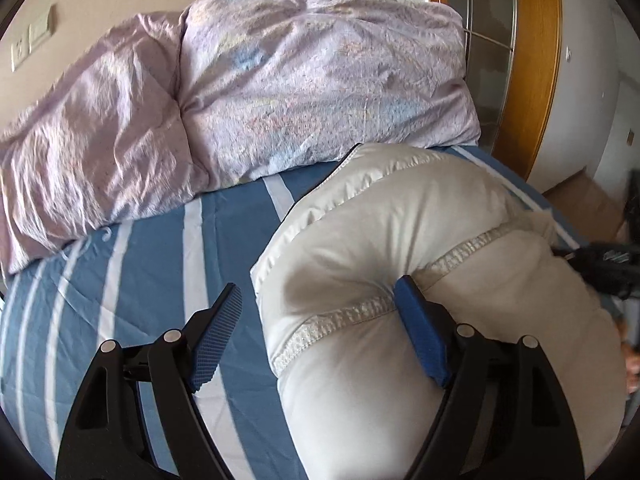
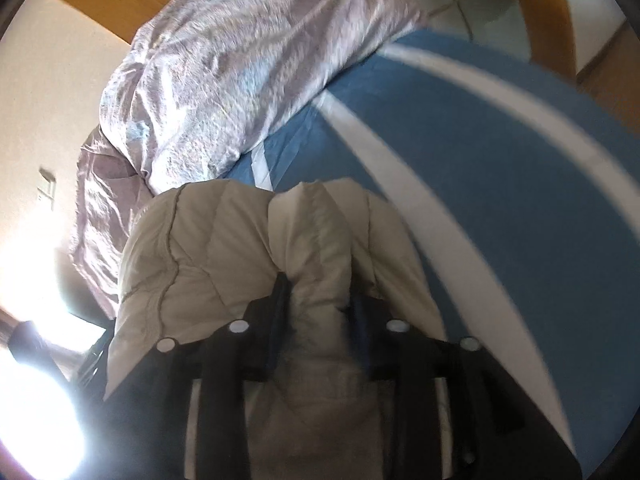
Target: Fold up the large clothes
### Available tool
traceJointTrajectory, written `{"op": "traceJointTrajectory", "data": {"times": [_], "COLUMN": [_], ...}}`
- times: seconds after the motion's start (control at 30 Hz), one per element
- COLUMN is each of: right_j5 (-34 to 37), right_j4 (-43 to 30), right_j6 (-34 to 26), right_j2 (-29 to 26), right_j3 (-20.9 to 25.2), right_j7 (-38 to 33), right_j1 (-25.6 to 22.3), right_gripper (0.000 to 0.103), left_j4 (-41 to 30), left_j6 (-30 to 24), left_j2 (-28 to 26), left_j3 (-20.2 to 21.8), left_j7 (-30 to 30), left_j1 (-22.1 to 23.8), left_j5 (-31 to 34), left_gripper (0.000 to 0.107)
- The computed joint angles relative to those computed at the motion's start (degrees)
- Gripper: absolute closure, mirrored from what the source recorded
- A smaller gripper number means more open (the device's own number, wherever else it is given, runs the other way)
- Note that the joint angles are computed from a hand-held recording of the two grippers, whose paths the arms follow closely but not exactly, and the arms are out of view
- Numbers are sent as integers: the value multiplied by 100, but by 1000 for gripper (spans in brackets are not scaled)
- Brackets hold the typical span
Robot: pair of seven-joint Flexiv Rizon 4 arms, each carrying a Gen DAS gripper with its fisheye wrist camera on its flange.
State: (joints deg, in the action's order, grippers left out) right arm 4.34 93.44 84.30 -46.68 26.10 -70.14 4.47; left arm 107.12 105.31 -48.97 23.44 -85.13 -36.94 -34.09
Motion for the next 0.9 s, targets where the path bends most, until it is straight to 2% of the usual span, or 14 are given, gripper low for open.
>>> {"op": "traceJointTrajectory", "data": {"times": [0.03,0.07,0.1,0.17,0.27,0.37,0.53,0.7,0.8,0.9], "right_j5": [-247,-304,-20,-193,-516,-754,-1078,-1180,-1271,-1304], "right_j4": [334,593,795,1083,1386,1562,1433,1479,1532,1702], "right_j6": [272,563,799,1023,1087,1272,970,1157,1218,1204], "right_j2": [253,426,609,729,824,843,474,513,499,790], "right_j3": [-313,-439,-379,-63,163,123,427,-403,-313,-506], "right_j7": [348,399,78,-4,-71,4,204,454,529,659], "right_j1": [189,271,266,6,-124,-60,-350,403,291,417], "right_gripper": [55,55,55,55,55,55,55,55,55,54], "left_j4": [-17,-20,-22,-40,-99,-162,-197,-283,-302,-311], "left_j6": [-63,-86,-104,-146,-282,-457,-520,-688,-737,-774], "left_j2": [-6,8,19,5,-113,-277,-331,-481,-524,-526], "left_j3": [64,53,49,109,454,908,1083,1444,1577,1630], "left_j7": [19,21,11,-24,-153,-327,-599,-886,-1023,-1132], "left_j1": [-47,-26,-10,-42,-330,-682,-758,-995,-1067,-1070], "left_j5": [-17,10,33,54,-13,-18,222,369,524,669], "left_gripper": [27,27,27,27,27,27,27,27,27,27]}}
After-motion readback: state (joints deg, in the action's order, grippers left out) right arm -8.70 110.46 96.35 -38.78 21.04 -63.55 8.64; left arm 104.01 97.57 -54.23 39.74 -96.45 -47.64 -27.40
